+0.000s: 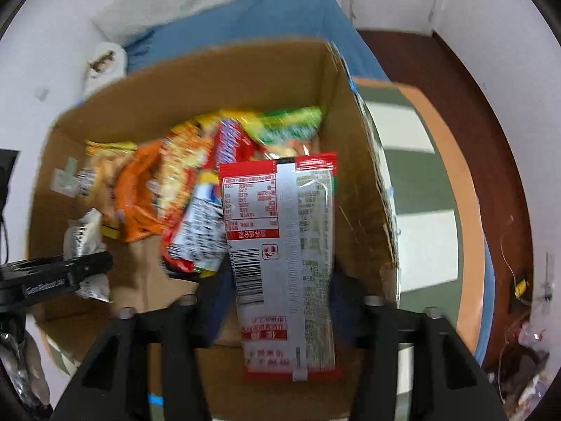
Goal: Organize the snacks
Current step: 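Carry both packets into the box and open both tools, then withdraw both tools from the box toward the remaining snacks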
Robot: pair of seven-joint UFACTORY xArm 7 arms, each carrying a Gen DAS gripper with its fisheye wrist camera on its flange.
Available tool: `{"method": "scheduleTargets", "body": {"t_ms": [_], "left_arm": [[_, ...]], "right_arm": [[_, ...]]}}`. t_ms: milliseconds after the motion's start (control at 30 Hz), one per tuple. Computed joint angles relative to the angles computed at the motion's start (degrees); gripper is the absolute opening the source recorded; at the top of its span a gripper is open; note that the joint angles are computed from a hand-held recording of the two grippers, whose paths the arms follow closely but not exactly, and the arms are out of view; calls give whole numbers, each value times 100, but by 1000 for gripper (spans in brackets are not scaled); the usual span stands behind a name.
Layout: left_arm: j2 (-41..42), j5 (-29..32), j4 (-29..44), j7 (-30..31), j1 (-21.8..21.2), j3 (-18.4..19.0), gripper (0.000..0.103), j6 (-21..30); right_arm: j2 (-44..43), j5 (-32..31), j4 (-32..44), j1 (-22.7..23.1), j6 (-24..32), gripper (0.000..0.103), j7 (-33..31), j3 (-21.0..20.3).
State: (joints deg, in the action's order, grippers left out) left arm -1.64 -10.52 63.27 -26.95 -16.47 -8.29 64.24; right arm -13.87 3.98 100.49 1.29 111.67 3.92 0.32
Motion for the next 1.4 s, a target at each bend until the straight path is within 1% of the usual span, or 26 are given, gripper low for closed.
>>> {"method": "scheduleTargets", "body": {"t_ms": [33,67,133,233,467,533,667,800,867,900,1067,1133,1300,1400], "left_arm": [[22,21,-24,6,1,1,80,-44],[3,54,-65,23,-6,-6,81,-123],[-15,209,-91,1,-32,-33,83,-187],[-17,269,-91,3,-58,-47,84,-216],[-365,559,-295,-260,-164,-144,84,-331],[-580,613,-421,-249,-166,-138,84,-369],[-1118,790,-726,-558,-258,-285,84,-446],[-1554,1040,-863,-843,-320,-449,84,-393],[-1843,1139,-976,-978,-352,-526,84,-414],[-1857,1206,-985,-1000,-336,-538,84,-465],[-2279,1413,-1022,-995,-296,-577,84,-445],[-2368,1487,-986,-1107,-289,-677,84,-456],[-2759,1502,-936,-1099,-302,-728,84,-363],[-2999,1536,-905,-1140,-300,-832,84,-305]], "right_arm": [[6,26,-13,-2,39,78,18,-7],[4,5,-50,0,65,79,37,5],[-29,47,-128,20,52,87,29,14],[-53,-19,-193,56,55,93,27,65],[-97,-14,-223,77,36,94,115,68],[-126,-7,-200,81,47,94,120,64],[-202,-67,-84,100,54,94,66,83],[-288,-42,106,142,136,94,54,117],[-354,-60,206,173,152,94,59,159],[-394,-67,236,189,150,94,53,175],[-441,28,626,244,239,94,93,186],[-423,64,834,259,289,94,106,183],[-295,108,1587,295,495,94,173,207],[-214,121,2018,323,646,94,170,217]]}}
